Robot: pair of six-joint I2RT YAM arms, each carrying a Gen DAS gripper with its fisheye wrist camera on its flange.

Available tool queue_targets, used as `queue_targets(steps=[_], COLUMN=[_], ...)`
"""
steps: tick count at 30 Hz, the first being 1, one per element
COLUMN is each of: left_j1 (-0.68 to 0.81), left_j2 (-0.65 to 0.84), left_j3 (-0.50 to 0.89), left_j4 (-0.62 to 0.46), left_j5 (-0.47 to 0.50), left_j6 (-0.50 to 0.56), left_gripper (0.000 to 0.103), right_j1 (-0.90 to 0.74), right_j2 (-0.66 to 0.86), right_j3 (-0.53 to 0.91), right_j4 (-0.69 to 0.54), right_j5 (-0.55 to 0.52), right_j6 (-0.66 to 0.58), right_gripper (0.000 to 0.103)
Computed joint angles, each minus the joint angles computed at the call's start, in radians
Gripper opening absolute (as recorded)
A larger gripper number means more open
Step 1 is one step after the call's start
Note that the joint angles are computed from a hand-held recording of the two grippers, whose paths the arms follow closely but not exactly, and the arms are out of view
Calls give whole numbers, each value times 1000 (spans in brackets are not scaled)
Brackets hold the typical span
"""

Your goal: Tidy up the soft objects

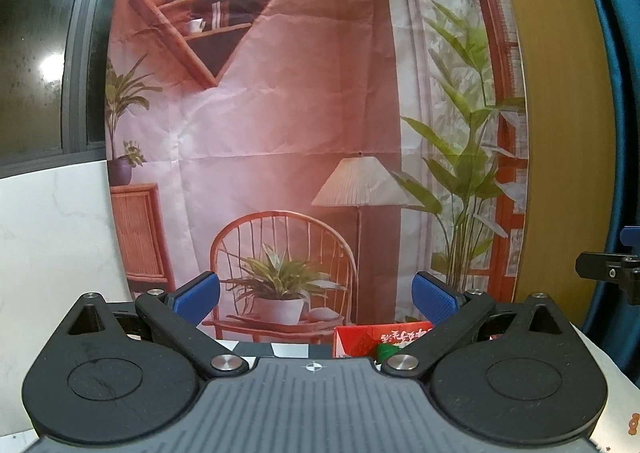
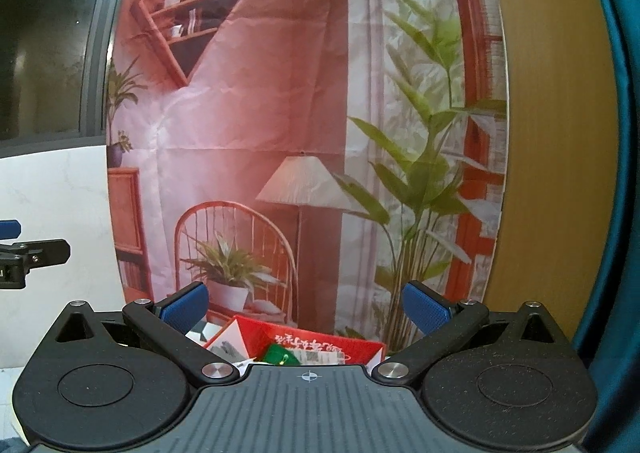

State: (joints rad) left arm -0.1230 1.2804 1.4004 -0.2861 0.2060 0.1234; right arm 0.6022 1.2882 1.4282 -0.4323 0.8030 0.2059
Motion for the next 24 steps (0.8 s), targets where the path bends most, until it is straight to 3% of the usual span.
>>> queue_targets(steps=[24], left_j1=[27], left_j2=[4], left_j3=[-1], left_j4=[-5], left_j5=[45], left_j6=[-10], left_gripper=[103], right_j1=[-19], right_j2=[6], right_j3=[-3], right_j4=[-20], right_j5=[3], right_j6=[27], right_gripper=[103])
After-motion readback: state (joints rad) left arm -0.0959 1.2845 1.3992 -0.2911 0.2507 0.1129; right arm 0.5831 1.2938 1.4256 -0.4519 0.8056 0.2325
